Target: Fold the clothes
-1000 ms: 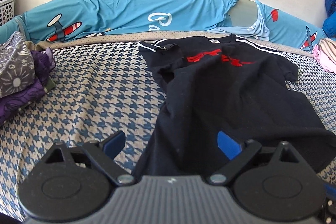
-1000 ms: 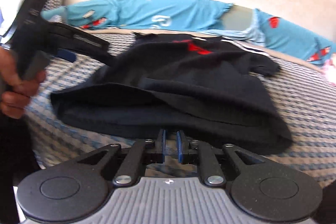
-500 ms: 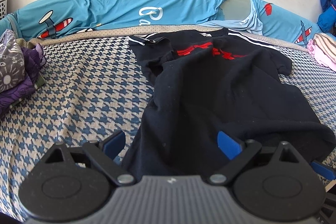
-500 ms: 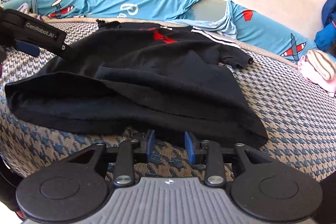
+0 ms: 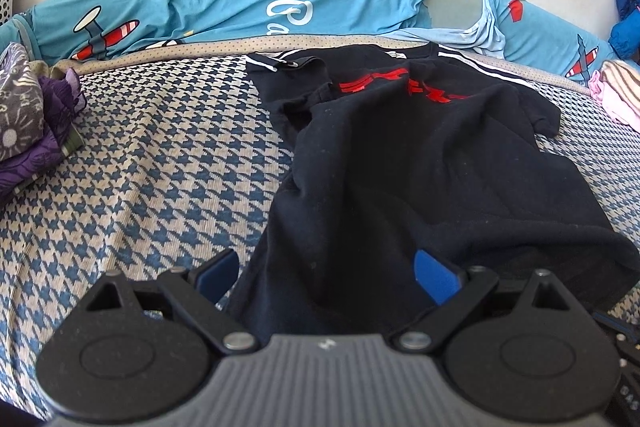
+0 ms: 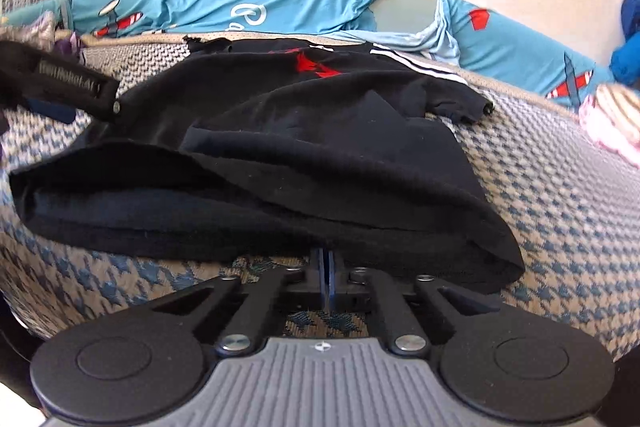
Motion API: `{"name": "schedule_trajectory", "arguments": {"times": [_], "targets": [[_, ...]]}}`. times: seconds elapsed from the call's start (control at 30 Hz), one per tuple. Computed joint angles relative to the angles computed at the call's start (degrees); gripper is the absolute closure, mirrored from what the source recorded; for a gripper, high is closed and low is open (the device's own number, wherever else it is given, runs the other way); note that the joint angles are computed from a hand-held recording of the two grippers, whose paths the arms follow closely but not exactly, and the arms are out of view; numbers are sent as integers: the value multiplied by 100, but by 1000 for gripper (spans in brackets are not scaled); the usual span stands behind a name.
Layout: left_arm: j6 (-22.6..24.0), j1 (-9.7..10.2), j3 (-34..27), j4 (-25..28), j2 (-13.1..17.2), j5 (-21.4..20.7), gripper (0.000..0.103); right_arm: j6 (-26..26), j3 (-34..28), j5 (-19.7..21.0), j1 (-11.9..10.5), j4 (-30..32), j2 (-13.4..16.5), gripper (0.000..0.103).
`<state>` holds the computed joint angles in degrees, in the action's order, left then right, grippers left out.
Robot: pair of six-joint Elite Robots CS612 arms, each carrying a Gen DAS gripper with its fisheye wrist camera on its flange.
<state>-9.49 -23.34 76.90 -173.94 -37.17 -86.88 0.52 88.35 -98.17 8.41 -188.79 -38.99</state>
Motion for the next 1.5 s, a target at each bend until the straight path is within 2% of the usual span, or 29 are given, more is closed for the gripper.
{"name": "schedule_trajectory", "arguments": {"times": [0.07, 0.17, 0.33, 0.4, 0.57, 0.7, 0.83, 1.0, 1.07, 1.23, 1.37, 1.5], "targets": [[-42, 9, 1, 6, -5, -22, 8, 54, 122, 151, -36, 96, -130, 100], [-84, 15, 6, 14, -13, -34, 8, -26, 266, 151, -50, 163, -273, 100], [-94, 11, 3, 89, -22, -27, 8, 76, 322, 94, -60, 951, -437, 100], [-89, 9, 12, 100, -28, -29, 8, 160, 339, 193, -76, 1094, -473, 100], [-46, 0, 39, 109, -41, -84, 7, 183, 470, 516, -113, 425, -505, 99], [32, -13, 63, 172, -52, -146, 7, 271, 355, 341, -96, 265, -410, 98], [64, -25, 100, 186, -70, -150, 7, 396, 272, 728, -143, 127, -333, 97], [-17, -18, 106, 220, -78, -95, 7, -360, 86, 704, -59, -149, -170, 88], [-56, -12, 98, 240, -77, -82, 7, -650, -7, 735, -30, -289, -97, 82], [-82, -9, 88, 278, -76, -51, 7, -1799, -281, 793, 51, -363, 88, 68], [-126, -1, 87, 277, -75, -37, 7, -2650, -511, 702, 118, -327, 254, 66], [-215, 10, 80, 292, -73, -19, 7, -3061, -651, 754, 132, -322, 371, 66]]}}
